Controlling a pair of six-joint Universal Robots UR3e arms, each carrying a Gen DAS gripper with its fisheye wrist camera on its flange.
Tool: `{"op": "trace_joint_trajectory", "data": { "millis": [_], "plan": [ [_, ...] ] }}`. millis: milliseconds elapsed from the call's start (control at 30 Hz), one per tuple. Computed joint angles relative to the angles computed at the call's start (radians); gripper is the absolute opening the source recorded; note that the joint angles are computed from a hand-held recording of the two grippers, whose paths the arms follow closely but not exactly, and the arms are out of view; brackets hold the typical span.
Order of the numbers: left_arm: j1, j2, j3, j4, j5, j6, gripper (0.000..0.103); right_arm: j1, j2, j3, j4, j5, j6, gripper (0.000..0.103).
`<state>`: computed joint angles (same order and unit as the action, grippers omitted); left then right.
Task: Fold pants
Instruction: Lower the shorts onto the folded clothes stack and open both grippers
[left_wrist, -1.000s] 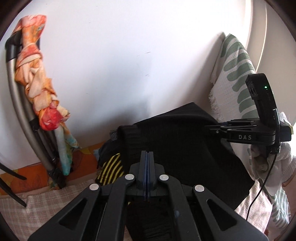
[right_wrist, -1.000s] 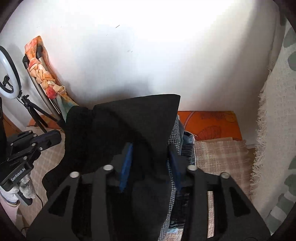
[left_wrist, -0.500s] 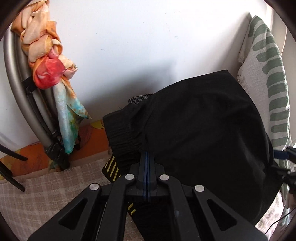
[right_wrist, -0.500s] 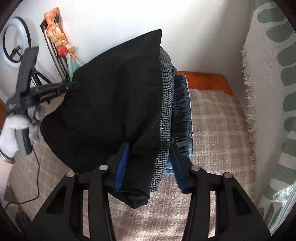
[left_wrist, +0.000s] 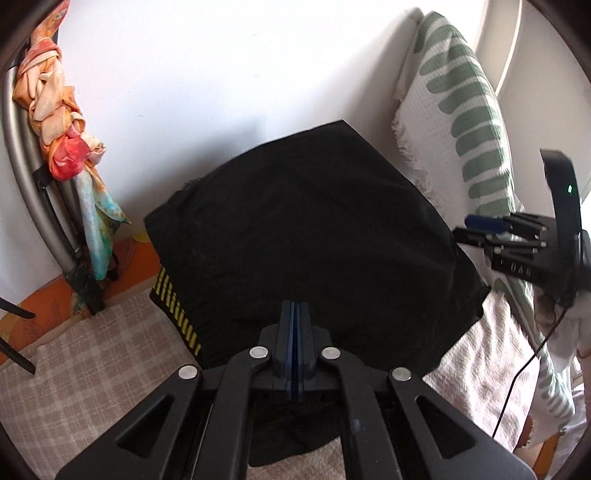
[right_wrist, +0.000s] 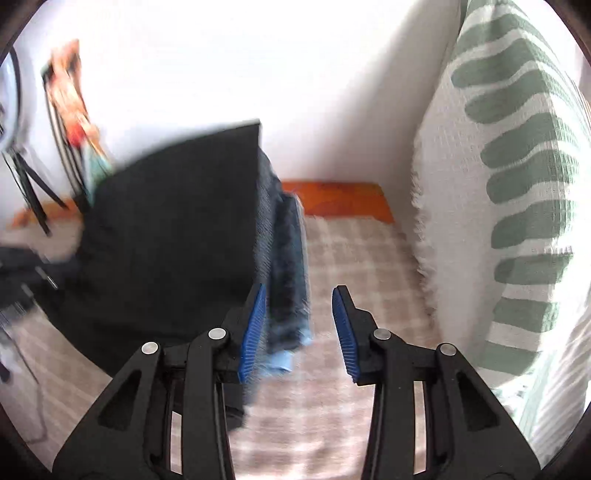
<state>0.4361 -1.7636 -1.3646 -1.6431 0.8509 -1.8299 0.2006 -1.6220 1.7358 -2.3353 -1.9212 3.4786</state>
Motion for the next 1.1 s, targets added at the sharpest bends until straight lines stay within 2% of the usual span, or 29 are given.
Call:
{"op": "trace_joint_trajectory", "data": {
  "millis": [133, 200, 367, 467, 500, 533, 567, 667, 867, 967, 1033, 1100],
  "plan": [
    [-0.011, 0.046, -0.074, 0.02, 0.019, 0.006, 0.0, -0.005, 0.043, -0.025, -0.093, 0.149, -0.056, 0.044],
    [-0.019, 0.051, -0.099, 0.055, 0.019, -0.014, 0.0, 0.006, 0.082, -0.047, -0.07, 0.159, -0.059, 0.044],
    [-0.049, 0.007, -0.09, 0.106, 0.046, -0.065, 0.0, -0.04, 0.111, 0.054, -0.12, 0.209, -0.043, 0.045],
    [-0.075, -0.034, -0.071, 0.115, 0.065, -0.101, 0.0, -0.021, 0.136, 0.047, -0.131, 0.171, -0.055, 0.051],
    [-0.08, -0.037, -0.076, 0.126, 0.064, -0.107, 0.0, -0.008, 0.153, 0.022, -0.104, 0.14, -0.046, 0.056],
    [-0.083, -0.034, -0.093, 0.152, 0.062, -0.113, 0.0, -0.012, 0.148, 0.025, -0.09, 0.126, -0.043, 0.068],
    [-0.087, -0.03, -0.107, 0.174, 0.064, -0.12, 0.0, -0.022, 0.139, 0.031, -0.076, 0.125, -0.031, 0.073],
    [-0.089, -0.022, -0.103, 0.174, 0.064, -0.14, 0.0, -0.066, 0.052, 0.099, -0.08, 0.183, 0.027, 0.073],
    [-0.041, 0.123, -0.217, 0.252, 0.082, -0.153, 0.0, 0.039, -0.059, 0.135, -0.077, 0.102, 0.102, 0.073],
    [-0.003, 0.222, -0.263, 0.255, 0.075, -0.148, 0.0, 0.142, -0.085, 0.113, -0.074, 0.042, 0.169, 0.074],
    [0.058, 0.295, -0.272, 0.186, 0.035, -0.096, 0.0, 0.231, -0.081, 0.08, -0.061, -0.014, 0.217, 0.076],
    [0.128, 0.353, -0.257, 0.062, -0.005, -0.017, 0.0, 0.324, -0.062, 0.034, -0.032, -0.08, 0.263, 0.079]
  ]
}}
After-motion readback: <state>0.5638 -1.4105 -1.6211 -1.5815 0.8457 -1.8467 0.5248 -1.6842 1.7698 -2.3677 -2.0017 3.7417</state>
